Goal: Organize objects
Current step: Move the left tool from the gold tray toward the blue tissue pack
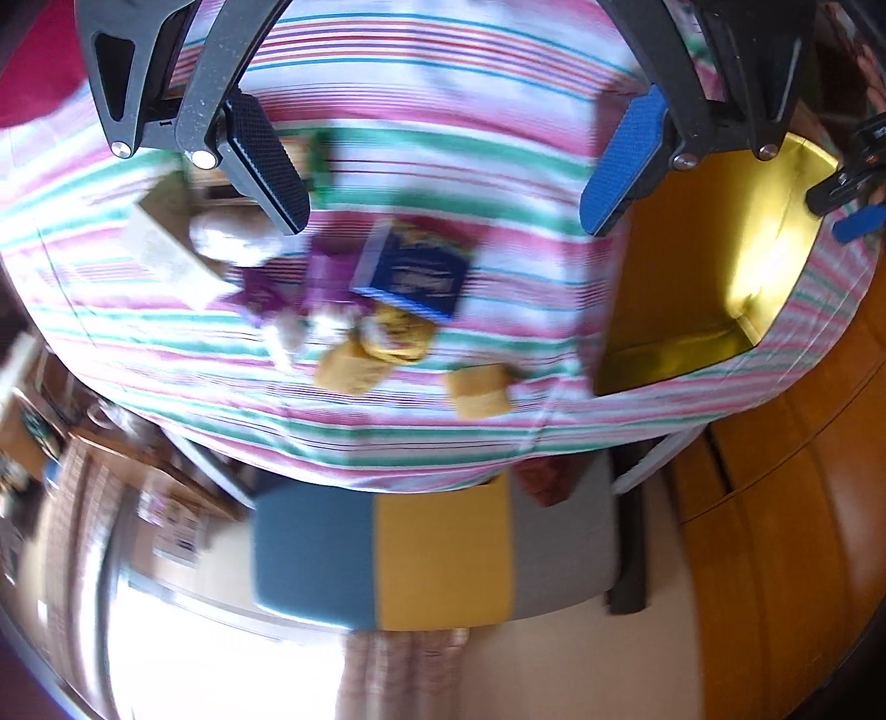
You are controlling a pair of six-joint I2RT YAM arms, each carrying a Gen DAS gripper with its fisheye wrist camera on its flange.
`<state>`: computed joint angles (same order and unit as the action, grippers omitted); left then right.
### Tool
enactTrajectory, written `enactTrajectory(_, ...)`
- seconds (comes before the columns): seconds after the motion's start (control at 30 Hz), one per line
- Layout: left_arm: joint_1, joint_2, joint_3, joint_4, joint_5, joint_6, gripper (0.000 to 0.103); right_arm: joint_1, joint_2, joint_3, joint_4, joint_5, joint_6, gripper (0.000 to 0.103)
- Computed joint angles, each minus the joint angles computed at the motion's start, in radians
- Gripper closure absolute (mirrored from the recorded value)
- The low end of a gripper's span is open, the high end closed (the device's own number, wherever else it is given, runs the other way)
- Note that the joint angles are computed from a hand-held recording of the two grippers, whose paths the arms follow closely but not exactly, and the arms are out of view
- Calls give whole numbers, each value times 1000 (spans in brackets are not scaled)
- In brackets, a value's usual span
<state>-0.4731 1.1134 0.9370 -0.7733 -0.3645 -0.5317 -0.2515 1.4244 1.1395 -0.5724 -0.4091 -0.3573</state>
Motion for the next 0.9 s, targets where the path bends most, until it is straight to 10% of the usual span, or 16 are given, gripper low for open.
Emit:
enactTrajectory(0.5,-86,264,214,60,28,67,28,-334,361,351,-67,-208,269,0)
enactTrajectory(0.9,-73,611,547,73,395,29,28,-313,341,322,-54,-220,229,0)
